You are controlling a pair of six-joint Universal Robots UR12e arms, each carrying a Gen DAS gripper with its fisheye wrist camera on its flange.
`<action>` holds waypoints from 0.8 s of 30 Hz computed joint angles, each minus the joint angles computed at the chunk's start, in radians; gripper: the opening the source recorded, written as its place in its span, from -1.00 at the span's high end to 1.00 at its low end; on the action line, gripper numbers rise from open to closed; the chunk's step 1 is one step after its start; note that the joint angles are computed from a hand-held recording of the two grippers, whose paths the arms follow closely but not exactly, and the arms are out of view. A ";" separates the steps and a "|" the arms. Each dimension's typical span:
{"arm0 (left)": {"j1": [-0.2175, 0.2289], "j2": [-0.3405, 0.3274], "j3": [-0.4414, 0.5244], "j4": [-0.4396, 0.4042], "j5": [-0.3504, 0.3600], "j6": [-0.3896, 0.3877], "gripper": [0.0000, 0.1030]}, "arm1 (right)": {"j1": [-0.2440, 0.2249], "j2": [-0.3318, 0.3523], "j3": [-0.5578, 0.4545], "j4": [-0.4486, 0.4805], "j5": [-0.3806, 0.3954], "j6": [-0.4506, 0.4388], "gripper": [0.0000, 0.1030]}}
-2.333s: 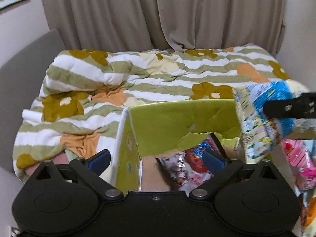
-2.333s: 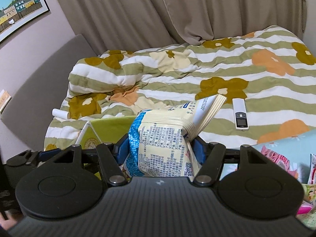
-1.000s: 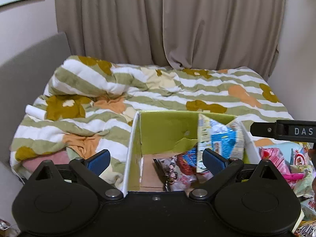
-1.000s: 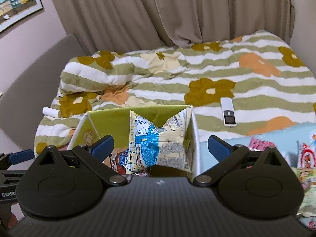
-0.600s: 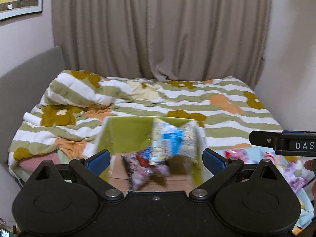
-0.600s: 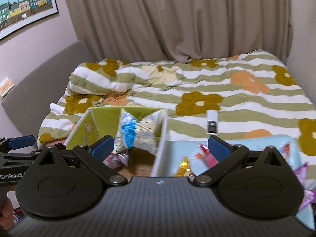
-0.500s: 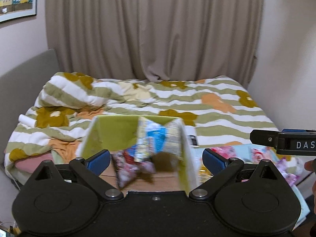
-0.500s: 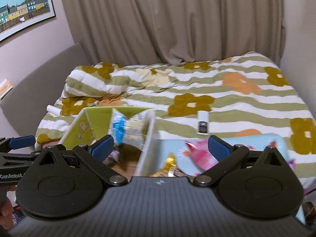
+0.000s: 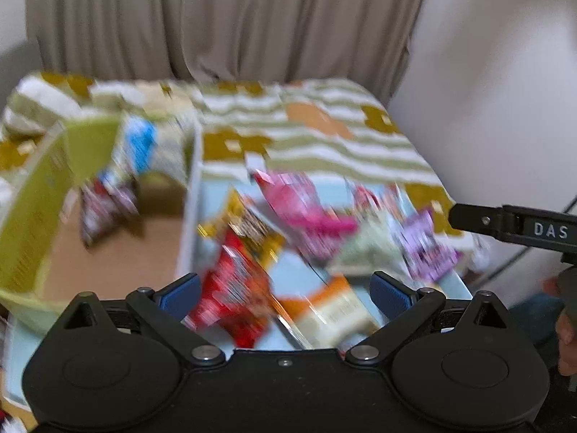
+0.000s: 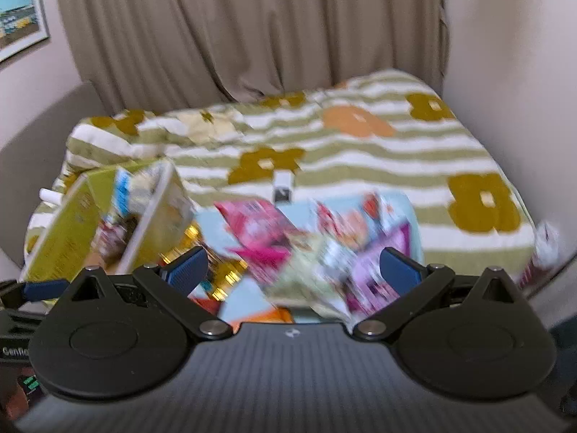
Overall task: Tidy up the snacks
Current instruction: 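Grasp red TATA chip bag with left tool while right grasps potato chip bag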
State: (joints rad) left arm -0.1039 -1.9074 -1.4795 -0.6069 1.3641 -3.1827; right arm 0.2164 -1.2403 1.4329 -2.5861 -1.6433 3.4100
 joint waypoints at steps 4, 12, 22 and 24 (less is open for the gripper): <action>-0.019 -0.010 -0.009 -0.059 -0.036 -0.018 -0.96 | -0.027 -0.010 0.045 0.030 0.016 0.016 -1.00; -0.042 -0.042 0.001 -0.163 -0.111 -0.037 -0.96 | -0.068 -0.005 0.082 0.076 0.084 0.043 -1.00; -0.044 -0.102 0.048 -0.298 -0.195 -0.069 -0.95 | -0.096 0.034 0.042 0.216 0.177 0.070 -1.00; -0.038 -0.112 0.054 -0.316 -0.235 -0.083 -0.95 | -0.099 0.041 0.037 0.235 0.192 0.082 -1.00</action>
State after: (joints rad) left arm -0.1419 -2.0192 -1.4255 -0.9233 1.1293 -3.2661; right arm 0.1169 -1.1992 1.4698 -2.3513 -1.4510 3.4918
